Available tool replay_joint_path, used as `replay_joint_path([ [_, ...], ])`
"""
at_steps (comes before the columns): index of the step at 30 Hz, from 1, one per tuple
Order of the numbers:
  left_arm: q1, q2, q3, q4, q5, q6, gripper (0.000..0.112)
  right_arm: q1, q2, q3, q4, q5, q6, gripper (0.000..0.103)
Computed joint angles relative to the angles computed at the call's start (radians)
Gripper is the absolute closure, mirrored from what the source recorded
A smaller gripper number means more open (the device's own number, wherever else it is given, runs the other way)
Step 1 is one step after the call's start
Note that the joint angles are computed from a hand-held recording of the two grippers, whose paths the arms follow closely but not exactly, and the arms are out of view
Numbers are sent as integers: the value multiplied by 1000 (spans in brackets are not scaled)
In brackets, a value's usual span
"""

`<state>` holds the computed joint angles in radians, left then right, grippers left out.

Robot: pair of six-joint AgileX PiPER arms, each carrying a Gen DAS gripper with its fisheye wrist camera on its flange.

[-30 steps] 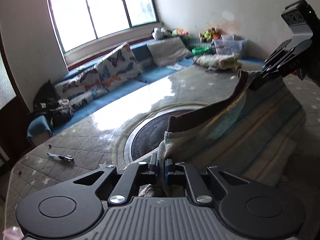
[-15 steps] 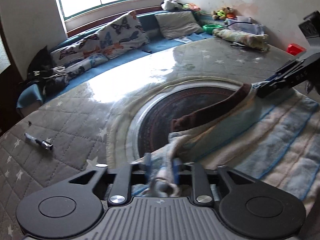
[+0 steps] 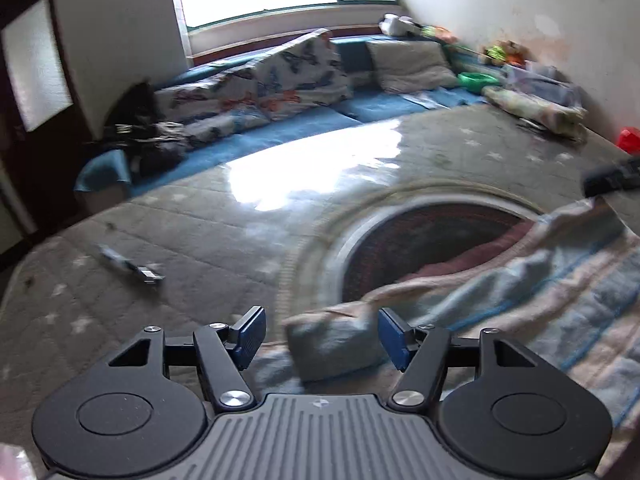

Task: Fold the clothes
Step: 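Lay the folded towel down and release it from both grippers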

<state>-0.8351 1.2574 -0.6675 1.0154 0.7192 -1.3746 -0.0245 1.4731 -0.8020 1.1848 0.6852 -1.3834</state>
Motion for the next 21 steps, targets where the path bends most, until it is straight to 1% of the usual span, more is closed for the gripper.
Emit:
replay_joint_path([
  [3,-58,-20,-9,34,87,-71,49,38,-1,37,22,-23,-35,70],
  [4,-83,-23,-12,52,113,-99,54,56,-3,44,18,-43,-24,70],
  [5,-101,-28,-14,61,123,-117,63,76,-4,50,12,-64,-10,70],
  [6,-107,-30,-17,61,110,-127,68,81,-10,58,12,-67,-5,70],
  [7,-109,-28,-22,59,88,-137,76,92,-2,57,17,-77,-1,70],
  [8,-103,-25,-24,55,53,-140,81,105,7,53,17,-92,8,70],
  [11,-64,25,-40,38,-78,-139,86,144,31,44,14,-141,37,71],
  [13,-34,78,-54,40,-142,-151,87,156,43,49,28,-166,32,72],
  [15,-8,132,-71,41,-203,-162,87,184,57,52,44,-220,26,74],
  [16,4,156,-77,43,-224,-167,87,188,63,51,49,-230,24,75],
  [18,24,191,-78,65,-247,-192,87,194,75,49,66,-244,8,76],
  [19,30,196,-68,95,-258,-224,87,198,78,49,74,-254,-6,78],
  [21,38,195,-61,109,-265,-241,86,207,85,49,93,-272,-37,78],
])
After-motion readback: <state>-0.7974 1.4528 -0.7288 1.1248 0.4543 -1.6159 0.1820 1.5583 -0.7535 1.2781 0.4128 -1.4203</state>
